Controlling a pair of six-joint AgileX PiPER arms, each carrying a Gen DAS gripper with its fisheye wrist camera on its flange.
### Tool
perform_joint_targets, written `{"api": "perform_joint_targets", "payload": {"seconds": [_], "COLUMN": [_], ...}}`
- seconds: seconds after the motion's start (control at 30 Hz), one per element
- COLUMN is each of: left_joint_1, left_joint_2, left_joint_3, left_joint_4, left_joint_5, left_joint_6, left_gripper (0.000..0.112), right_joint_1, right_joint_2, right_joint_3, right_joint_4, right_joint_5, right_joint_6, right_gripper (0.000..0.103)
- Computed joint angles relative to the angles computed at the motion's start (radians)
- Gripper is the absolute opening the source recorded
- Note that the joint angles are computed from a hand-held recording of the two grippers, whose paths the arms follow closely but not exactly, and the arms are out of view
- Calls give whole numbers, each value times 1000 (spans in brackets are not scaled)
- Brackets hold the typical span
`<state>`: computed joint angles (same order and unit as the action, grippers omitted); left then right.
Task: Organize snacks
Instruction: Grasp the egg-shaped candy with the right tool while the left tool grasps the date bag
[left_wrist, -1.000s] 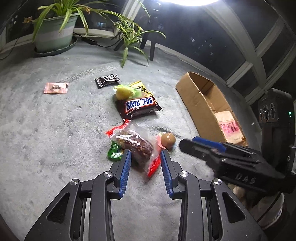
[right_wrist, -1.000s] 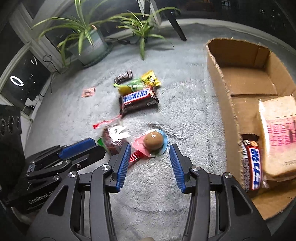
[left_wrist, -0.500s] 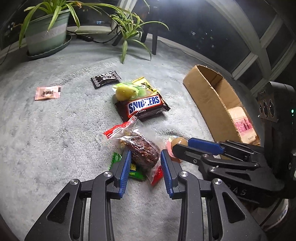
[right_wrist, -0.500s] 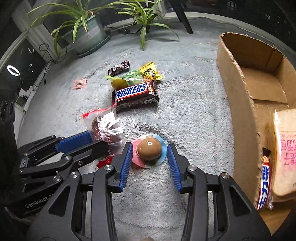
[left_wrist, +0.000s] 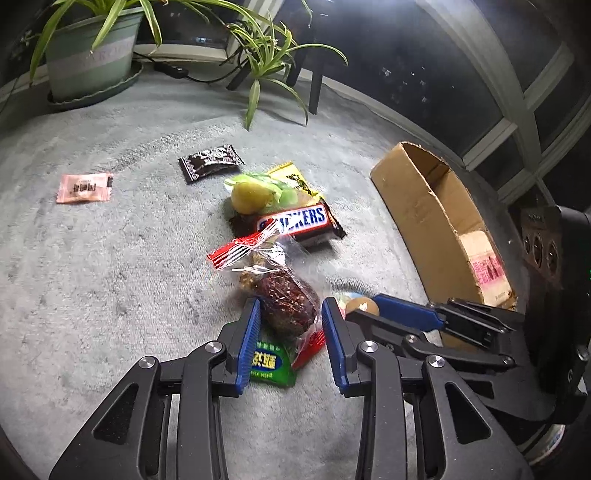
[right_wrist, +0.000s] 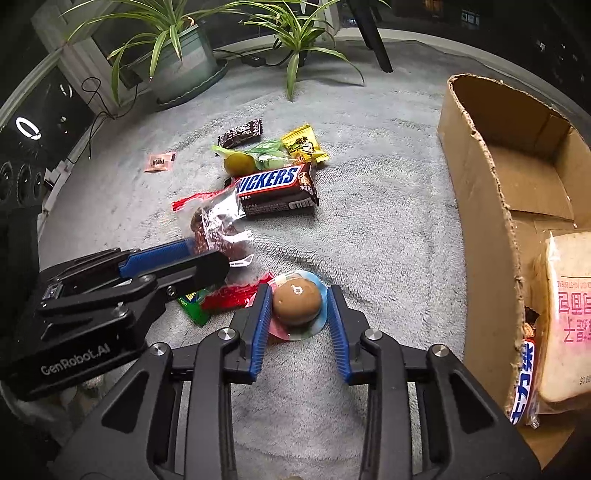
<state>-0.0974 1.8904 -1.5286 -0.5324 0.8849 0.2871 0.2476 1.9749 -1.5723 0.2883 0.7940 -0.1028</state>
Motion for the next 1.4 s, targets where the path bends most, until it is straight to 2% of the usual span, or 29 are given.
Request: {"api": "perform_joint_targets", "payload": {"seconds": [0.5, 0.53, 0.57, 0.73, 0.8, 0.83, 0.93, 0.97, 1.2, 1.4], "left_joint_1": [16, 16, 17, 17, 30, 22, -2, -8, -35, -34], "left_joint_2": [-42, -42, -43, -34, -16, -21, -4, 7, 68, 66], "left_joint_3": [35, 37, 39, 40, 19, 22, -9, -22, -77, -65], "left_joint_4": [-26, -28, -24, -6, -46, -28, 55, 73, 150, 141], "left_joint_5": [-34, -37, -40, -60, -27, -46, -48, -44, -44, -64], "left_joint_6": [34, 37, 34, 18, 36, 25, -52, -72, -141, -113], "left_gripper": [26, 23, 10, 10, 13, 17, 44, 46, 46, 36], "right_joint_1": [-26, -27, -27, -28, -29, -30, -27, -26, -28, -30], "right_joint_2": [-64, -67, -69, -69, -72, -73, -77, -77, -71, -80], "right_joint_3": [57, 58, 59, 59, 63, 64, 63, 63, 59, 64], "right_joint_4": [50, 54, 54, 58, 66, 70, 64, 63, 52, 60], "right_joint_5": [-30, -29, -30, -25, -24, -24, -25, -26, -26, -29], "right_joint_6": [-28, -30, -30, -39, -44, -46, -43, -44, -30, -35], "right_gripper": [30, 30, 30, 30, 30, 30, 30, 30, 30, 30]}}
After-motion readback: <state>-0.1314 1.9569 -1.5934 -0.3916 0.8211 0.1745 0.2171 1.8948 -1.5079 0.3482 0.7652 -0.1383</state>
